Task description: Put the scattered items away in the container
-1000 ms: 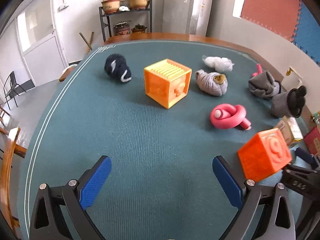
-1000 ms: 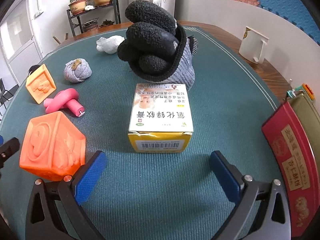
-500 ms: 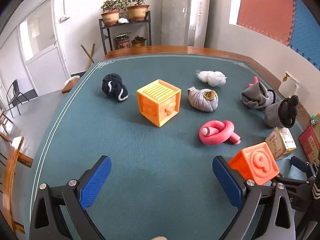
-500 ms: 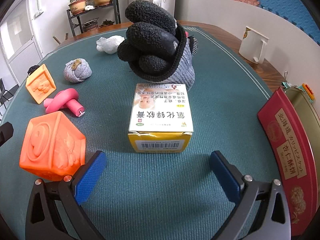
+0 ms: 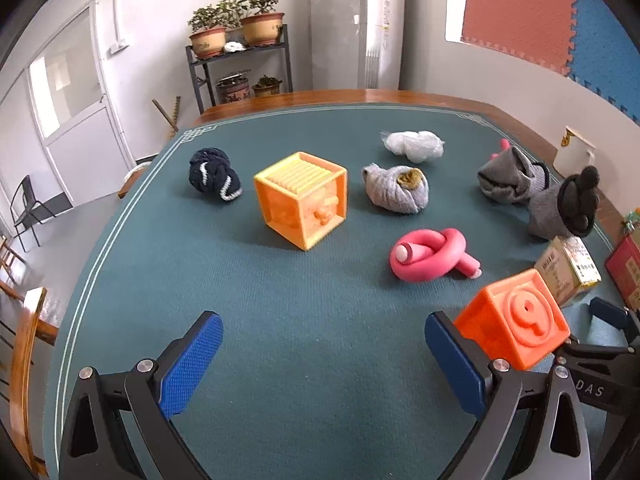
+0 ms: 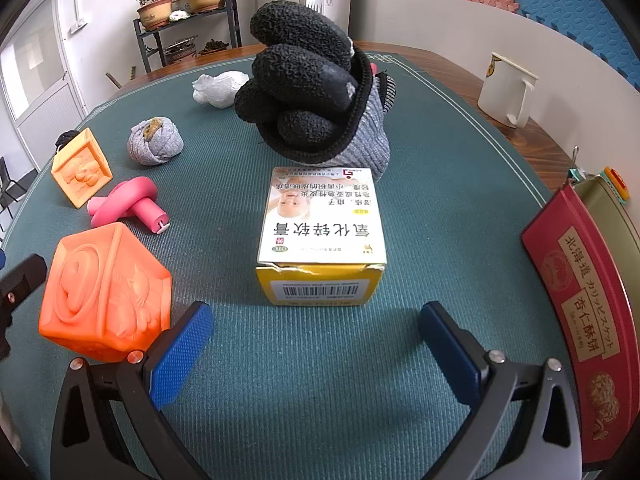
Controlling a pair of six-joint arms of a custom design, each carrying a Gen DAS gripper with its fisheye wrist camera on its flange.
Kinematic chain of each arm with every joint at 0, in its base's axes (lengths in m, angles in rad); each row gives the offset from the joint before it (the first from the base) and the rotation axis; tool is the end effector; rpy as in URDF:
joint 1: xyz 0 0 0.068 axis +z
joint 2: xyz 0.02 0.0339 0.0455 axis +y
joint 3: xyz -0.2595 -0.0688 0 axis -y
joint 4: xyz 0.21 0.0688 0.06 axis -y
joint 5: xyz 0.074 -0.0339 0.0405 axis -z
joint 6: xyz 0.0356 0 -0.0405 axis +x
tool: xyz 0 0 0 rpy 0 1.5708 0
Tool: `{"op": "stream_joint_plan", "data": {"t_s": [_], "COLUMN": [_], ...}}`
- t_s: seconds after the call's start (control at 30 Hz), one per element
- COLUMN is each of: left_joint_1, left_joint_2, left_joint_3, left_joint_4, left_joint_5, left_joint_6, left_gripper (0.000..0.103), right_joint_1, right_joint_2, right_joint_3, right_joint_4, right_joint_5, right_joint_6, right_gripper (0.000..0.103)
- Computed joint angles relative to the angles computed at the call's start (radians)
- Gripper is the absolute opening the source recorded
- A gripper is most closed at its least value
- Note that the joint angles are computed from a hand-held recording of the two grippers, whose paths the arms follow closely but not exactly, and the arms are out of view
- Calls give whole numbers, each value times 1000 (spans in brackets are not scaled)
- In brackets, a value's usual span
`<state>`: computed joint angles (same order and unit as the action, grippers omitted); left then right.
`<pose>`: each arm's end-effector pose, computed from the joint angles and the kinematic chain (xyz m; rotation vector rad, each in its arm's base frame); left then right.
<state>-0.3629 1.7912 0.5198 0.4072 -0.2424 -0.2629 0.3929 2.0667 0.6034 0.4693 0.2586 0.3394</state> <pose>0.2522 -0.0866 0.1012 0.0123 2.4014 0.0057 0.2666 0.1006 0.0485 0.0297 2.5158 -0.0382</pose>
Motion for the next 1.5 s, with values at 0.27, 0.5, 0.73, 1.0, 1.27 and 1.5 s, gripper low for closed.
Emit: {"op": "stream_joint_plan", "data": {"t_s": [0.27, 0.5, 0.73, 1.0, 1.27, 1.5], "left_joint_1": [5, 5, 31, 168, 218, 283], "left_joint_2": [-7, 2, 29, 62, 233, 332], "left_joint_3": [-29, -28, 4, 120, 248, 409], "left_joint_4": [38, 45, 10, -24, 119, 13], "left_joint_5": [69, 102, 92, 99, 144, 253], "left_joint_6": [16, 24, 32, 168, 405, 437], "left_gripper": [102, 102, 102, 102, 102, 102], "right_joint_1": [2, -55, -91, -109, -106, -74], "right_joint_2": [-1, -25, -34, -15, -7, 13], "right_joint_3": [0, -71, -112, -69, -83, -67], "right_joint_4": [0, 73, 113, 91, 119, 126], "right_joint_5": [-1, -91, -128, -138, -134, -111], "right_joint_6": [5, -131, -195, -199, -191, -166], "right_gripper": [103, 103, 103, 103, 103, 103]}}
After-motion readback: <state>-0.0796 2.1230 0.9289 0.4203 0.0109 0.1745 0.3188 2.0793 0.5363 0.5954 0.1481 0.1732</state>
